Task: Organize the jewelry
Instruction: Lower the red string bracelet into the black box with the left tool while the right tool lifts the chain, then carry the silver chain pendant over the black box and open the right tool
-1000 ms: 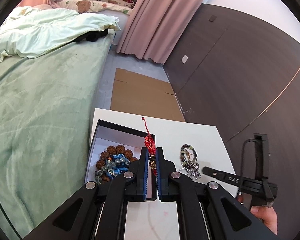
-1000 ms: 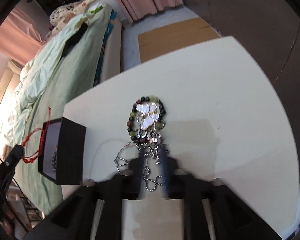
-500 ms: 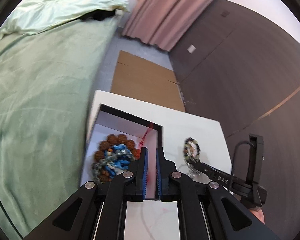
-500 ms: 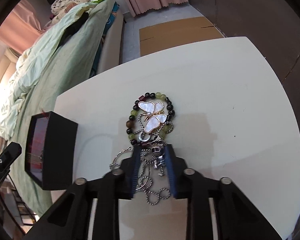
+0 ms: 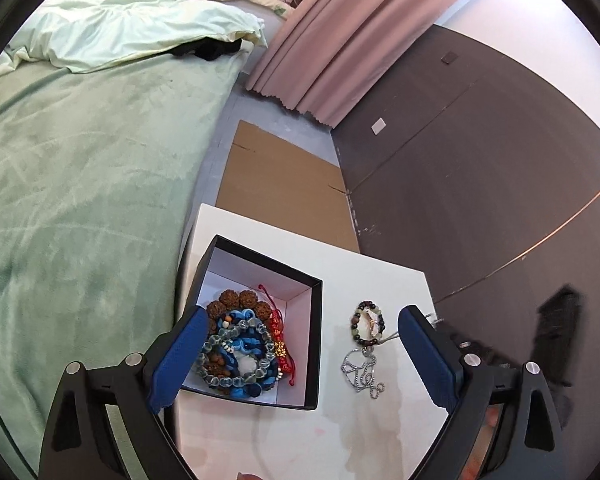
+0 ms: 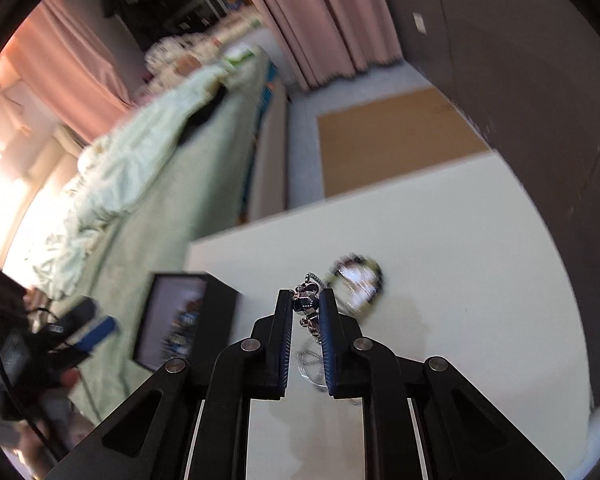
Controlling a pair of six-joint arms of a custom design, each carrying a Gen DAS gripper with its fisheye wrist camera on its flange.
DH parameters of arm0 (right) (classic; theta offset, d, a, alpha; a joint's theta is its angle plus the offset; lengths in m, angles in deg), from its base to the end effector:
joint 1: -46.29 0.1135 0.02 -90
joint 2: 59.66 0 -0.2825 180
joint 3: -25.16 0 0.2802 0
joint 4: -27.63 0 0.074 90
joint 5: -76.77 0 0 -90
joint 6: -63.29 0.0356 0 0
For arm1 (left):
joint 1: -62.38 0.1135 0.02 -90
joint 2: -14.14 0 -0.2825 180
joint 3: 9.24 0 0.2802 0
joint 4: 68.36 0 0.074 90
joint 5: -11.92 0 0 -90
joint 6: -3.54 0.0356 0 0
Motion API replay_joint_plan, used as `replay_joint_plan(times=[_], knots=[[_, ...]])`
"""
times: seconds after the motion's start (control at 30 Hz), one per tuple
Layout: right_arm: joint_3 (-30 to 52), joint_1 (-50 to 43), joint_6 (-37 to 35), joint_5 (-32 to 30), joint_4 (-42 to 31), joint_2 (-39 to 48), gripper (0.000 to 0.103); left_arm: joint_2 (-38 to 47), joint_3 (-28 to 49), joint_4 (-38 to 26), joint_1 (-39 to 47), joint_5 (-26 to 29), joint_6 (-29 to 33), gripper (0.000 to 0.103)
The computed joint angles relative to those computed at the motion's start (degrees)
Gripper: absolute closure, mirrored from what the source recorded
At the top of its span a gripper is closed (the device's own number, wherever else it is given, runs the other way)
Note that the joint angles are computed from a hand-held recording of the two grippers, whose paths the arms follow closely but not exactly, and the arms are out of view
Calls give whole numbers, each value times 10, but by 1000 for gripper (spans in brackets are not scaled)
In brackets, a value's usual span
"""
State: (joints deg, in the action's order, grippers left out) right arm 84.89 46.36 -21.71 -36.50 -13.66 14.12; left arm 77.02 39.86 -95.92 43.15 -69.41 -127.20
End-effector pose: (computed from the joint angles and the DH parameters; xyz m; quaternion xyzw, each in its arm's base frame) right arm 0.2736 0.0144 0.2290 -0.0198 0.9367 0.2052 0.2830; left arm 0.2299 -0.0859 0.2261 -0.1390 0.8984 -0.2650 0.3214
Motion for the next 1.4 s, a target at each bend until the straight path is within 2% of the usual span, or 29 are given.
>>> replay_joint_plan(times=[0.13,0.23,0.3,0.57,1.0,1.4], knots=[[7,13,15,-10,-10,-67,88,-19,-3,-7,10,1,4,7],[29,33,28,0,-25,-99,88,-37,-9,-7,26,13,6,0],[51,45,37,8,-38,-118,89,-47,-12,-11,36,19,9,0],[162,139,69,88,-76,-149,89,-92,-20,-25,69,39,19,0],[295,302,110,214,-99,-108,89,-161,-34,-51,160,107,25,0],[267,333,136,214,-77,-75,89,-176,-39,-60,210,144,29,0]])
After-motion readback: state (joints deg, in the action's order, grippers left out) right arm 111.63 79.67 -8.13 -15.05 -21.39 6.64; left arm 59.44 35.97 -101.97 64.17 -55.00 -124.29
